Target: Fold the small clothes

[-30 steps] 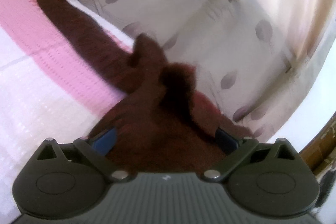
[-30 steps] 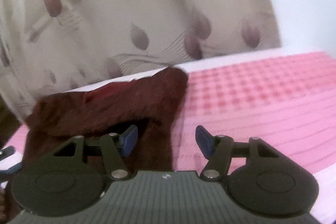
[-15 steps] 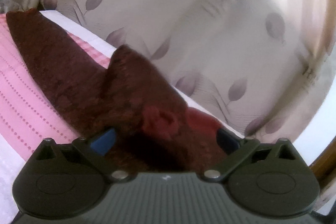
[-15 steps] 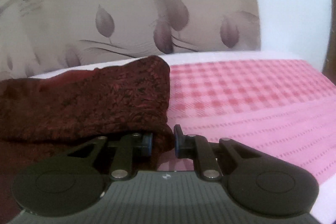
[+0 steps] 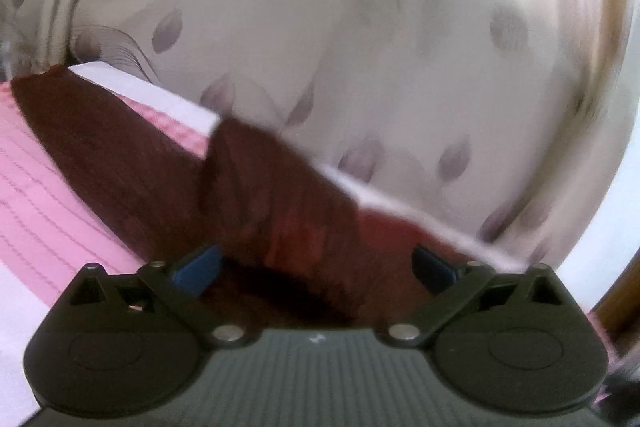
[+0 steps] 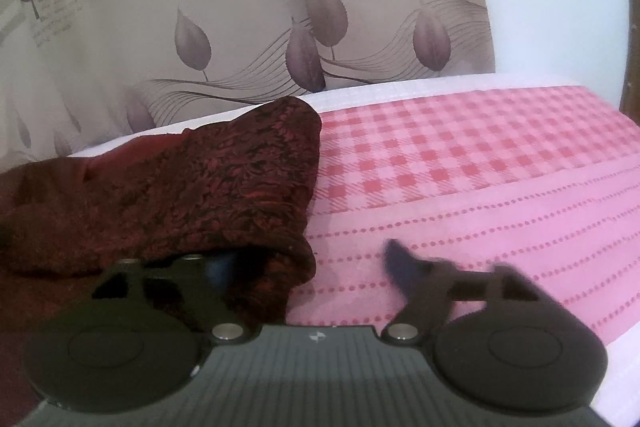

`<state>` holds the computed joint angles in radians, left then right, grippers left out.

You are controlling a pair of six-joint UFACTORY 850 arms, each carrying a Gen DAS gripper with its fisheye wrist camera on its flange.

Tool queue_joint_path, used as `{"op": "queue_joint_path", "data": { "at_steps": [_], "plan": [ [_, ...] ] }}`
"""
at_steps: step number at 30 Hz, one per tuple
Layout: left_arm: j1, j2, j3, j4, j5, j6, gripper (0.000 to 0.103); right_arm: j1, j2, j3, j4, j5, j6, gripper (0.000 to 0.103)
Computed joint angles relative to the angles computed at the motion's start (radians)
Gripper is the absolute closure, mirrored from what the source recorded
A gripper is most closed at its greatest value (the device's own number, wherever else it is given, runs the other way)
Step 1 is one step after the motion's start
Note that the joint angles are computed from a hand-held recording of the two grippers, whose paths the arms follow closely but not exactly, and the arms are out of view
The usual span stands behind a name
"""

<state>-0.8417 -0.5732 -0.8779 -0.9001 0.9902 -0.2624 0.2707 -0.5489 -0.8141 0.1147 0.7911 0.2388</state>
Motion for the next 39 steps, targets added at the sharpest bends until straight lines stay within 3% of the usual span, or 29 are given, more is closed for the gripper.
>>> {"op": "queue_joint_path", "data": {
  "at_steps": [3, 6, 8, 10, 13, 17, 19, 23, 27, 29, 30, 31, 34, 37, 39],
  "plan": [
    [0.012, 0.095, 0.131, 0.017, 0.090, -0.141, 0.000, -0.014, -0.002, 0.002, -0.043, 0.009, 0.044, 0.009],
    [0.158, 0.195, 0.279, 0.275, 0.055, -0.437, 0.000, -0.020, -0.002, 0.012, -0.074, 0.033, 0.073, 0.007],
    [0.266, 0.207, 0.335, 0.435, 0.071, -0.599, 0.000, -0.028, -0.002, 0.019, -0.114, 0.052, 0.099, 0.006],
    [0.360, 0.215, 0.355, 0.460, 0.037, -0.633, 0.000, -0.031, -0.002, 0.020, -0.122, 0.056, 0.108, 0.006],
    [0.518, 0.195, 0.351, 0.616, 0.015, -0.726, 0.000, -0.026, -0.003, 0.017, -0.111, 0.052, 0.098, 0.006],
    [0.654, 0.147, 0.296, 0.798, -0.040, -0.830, 0.001, -0.021, -0.005, 0.013, -0.103, 0.044, 0.075, 0.005],
    [0.692, 0.126, 0.256, 0.857, -0.132, -0.854, 0.001, -0.018, -0.006, 0.011, -0.090, 0.041, 0.063, 0.005],
    [0.731, 0.074, 0.197, 0.929, -0.121, -0.870, 0.001, -0.013, -0.008, 0.008, -0.072, 0.038, 0.041, 0.005],
    [0.746, 0.038, 0.158, 0.906, -0.094, -0.903, 0.002, -0.013, -0.008, 0.009, -0.074, 0.044, 0.042, 0.004],
    [0.736, 0.034, 0.143, 0.859, -0.117, -0.860, 0.026, -0.013, -0.007, 0.011, -0.072, 0.048, 0.043, 0.004],
    [0.733, 0.028, 0.129, 0.841, -0.149, -0.850, 0.080, -0.013, -0.007, 0.012, -0.071, 0.050, 0.043, 0.004],
    [0.729, 0.013, 0.115, 0.821, -0.175, -0.852, 0.093, -0.013, -0.007, 0.011, -0.072, 0.049, 0.043, 0.004],
    [0.668, 0.003, 0.134, 0.652, -0.083, -0.734, 0.093, -0.013, -0.007, 0.007, -0.075, 0.039, 0.046, 0.004],
    [0.589, 0.029, 0.176, 0.532, 0.103, -0.673, 0.093, -0.011, -0.007, 0.004, -0.072, 0.029, 0.040, 0.003],
    [0.530, 0.081, 0.187, 0.477, 0.158, -0.558, 0.092, -0.012, -0.006, 0.005, -0.081, 0.030, 0.044, 0.003]
  ]
}}
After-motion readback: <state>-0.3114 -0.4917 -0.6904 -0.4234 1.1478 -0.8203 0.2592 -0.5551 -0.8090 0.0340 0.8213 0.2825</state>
